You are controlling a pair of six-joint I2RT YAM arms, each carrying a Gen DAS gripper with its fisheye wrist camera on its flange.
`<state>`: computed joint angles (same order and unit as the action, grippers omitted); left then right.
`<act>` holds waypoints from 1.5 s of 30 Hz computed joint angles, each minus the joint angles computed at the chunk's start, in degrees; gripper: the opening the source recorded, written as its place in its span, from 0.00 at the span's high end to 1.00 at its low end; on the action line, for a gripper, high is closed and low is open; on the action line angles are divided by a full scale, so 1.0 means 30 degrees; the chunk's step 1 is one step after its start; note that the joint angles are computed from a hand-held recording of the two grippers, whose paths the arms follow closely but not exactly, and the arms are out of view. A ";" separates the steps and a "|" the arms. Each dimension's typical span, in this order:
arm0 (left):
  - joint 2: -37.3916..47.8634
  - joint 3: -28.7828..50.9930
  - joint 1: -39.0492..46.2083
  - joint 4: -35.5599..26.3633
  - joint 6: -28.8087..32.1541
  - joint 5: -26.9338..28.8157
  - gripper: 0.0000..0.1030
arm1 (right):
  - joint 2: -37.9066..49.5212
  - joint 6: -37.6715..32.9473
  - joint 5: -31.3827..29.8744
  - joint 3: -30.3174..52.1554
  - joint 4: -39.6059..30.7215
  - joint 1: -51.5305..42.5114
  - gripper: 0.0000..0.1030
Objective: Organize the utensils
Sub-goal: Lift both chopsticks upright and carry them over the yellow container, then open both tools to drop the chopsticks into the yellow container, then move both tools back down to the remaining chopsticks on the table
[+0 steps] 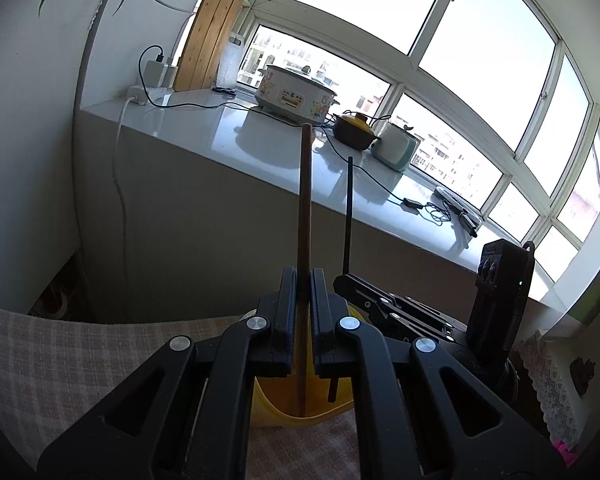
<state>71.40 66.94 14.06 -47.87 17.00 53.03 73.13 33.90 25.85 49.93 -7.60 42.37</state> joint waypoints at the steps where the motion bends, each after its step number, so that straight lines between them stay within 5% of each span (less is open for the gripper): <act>1: 0.0021 -0.0169 -0.0039 0.0028 0.0115 -0.0054 0.96 | -0.0095 0.0008 0.0032 -0.0066 -0.0127 0.0101 0.96; 23: -0.0088 -0.2362 -0.0920 0.0768 0.0300 -0.1246 0.96 | -0.2566 0.2135 -0.0197 -0.2051 -0.2017 0.1740 0.96; 27: -0.0396 -0.2416 -0.0486 0.0210 0.0840 -0.0962 0.84 | -0.2804 0.2335 -0.0093 -0.2095 -0.2338 0.2009 0.94; 32: -0.1037 -0.2377 0.0367 -0.0920 0.2135 -0.0486 0.81 | -0.3305 0.2931 0.0814 -0.2177 -0.2940 0.2586 0.68; 45: -0.0716 -0.2123 0.5184 -0.4695 0.7737 0.0801 0.81 | -0.5168 0.4651 0.3206 -0.2808 -0.4590 0.4873 0.67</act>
<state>69.25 60.57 29.61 -61.95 40.21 55.44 57.63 47.85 35.47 41.50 -21.37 56.99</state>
